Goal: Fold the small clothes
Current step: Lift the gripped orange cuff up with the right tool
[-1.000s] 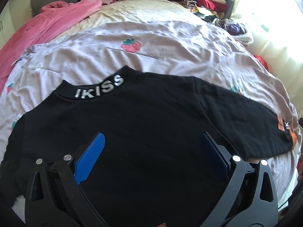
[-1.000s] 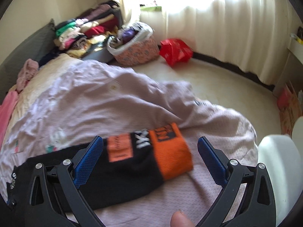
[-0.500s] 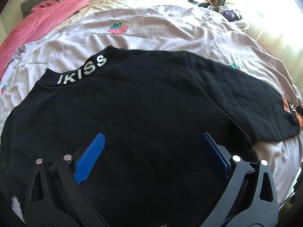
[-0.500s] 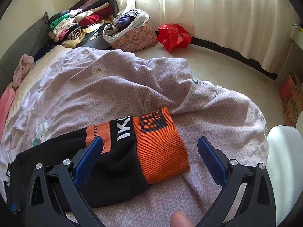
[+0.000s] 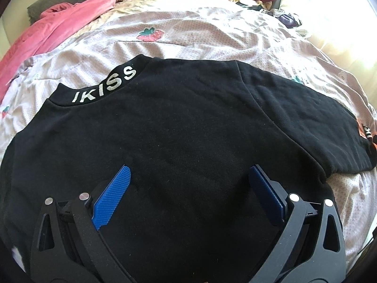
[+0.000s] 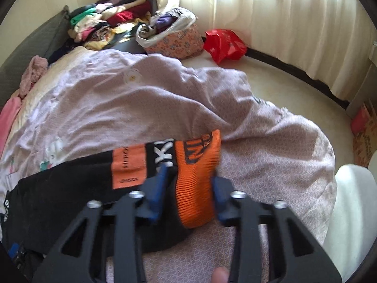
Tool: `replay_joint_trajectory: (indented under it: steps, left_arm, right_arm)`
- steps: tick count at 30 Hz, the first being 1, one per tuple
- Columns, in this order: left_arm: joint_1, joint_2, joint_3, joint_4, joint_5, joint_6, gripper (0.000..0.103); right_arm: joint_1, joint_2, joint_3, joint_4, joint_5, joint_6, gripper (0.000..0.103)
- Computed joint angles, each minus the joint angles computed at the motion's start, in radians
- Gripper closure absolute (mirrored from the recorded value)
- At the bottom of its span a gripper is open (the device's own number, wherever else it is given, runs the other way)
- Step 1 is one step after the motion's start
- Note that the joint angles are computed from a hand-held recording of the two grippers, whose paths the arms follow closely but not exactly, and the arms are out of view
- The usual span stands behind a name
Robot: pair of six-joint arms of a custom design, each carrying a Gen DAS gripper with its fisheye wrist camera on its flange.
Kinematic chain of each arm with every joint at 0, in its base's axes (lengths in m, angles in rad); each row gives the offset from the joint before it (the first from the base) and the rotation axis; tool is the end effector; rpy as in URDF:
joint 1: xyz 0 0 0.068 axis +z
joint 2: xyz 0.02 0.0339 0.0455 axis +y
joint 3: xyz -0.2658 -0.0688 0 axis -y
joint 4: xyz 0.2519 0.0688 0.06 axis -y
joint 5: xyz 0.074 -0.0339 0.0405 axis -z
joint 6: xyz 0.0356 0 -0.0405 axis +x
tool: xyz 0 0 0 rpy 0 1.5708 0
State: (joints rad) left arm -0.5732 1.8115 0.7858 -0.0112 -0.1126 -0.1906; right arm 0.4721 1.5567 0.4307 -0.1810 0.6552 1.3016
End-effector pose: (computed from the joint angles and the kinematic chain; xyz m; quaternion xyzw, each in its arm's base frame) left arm 0.2718 -0.1707 0.0932 0.1685 0.9483 -0.0478 0.2646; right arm 0.1928 0.0741 0.0790 0.4169 0.8420 -0.1050 0.3259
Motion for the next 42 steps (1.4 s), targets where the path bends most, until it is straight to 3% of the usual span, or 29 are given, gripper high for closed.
replay_joint_trajectory:
  steps: [10,18,28,33,42]
  left_arm:
    - [0.049,-0.178,-0.076,-0.034,0.034,0.022,0.009]
    - [0.123,-0.312,-0.124,-0.077,0.105,0.036,0.009]
    - [0.308,-0.378,-0.164,-0.104,0.203,0.073,0.009]
    - [0.437,-0.381,-0.182,-0.1,0.323,0.097,0.009]
    - [0.517,-0.357,-0.189,-0.09,0.406,0.096,0.009]
  right_arm:
    - [0.179,-0.114,0.041,0.114,0.08,-0.215,0.095]
    - [0.276,-0.119,0.096,0.294,0.036,-0.37,0.095]
    - [0.393,0.147,0.382,0.396,-0.097,-0.558,0.095]
    - [0.418,0.246,0.483,0.402,-0.145,-0.573,0.095]
    - [0.426,0.404,0.625,0.42,-0.254,-0.611,0.092]
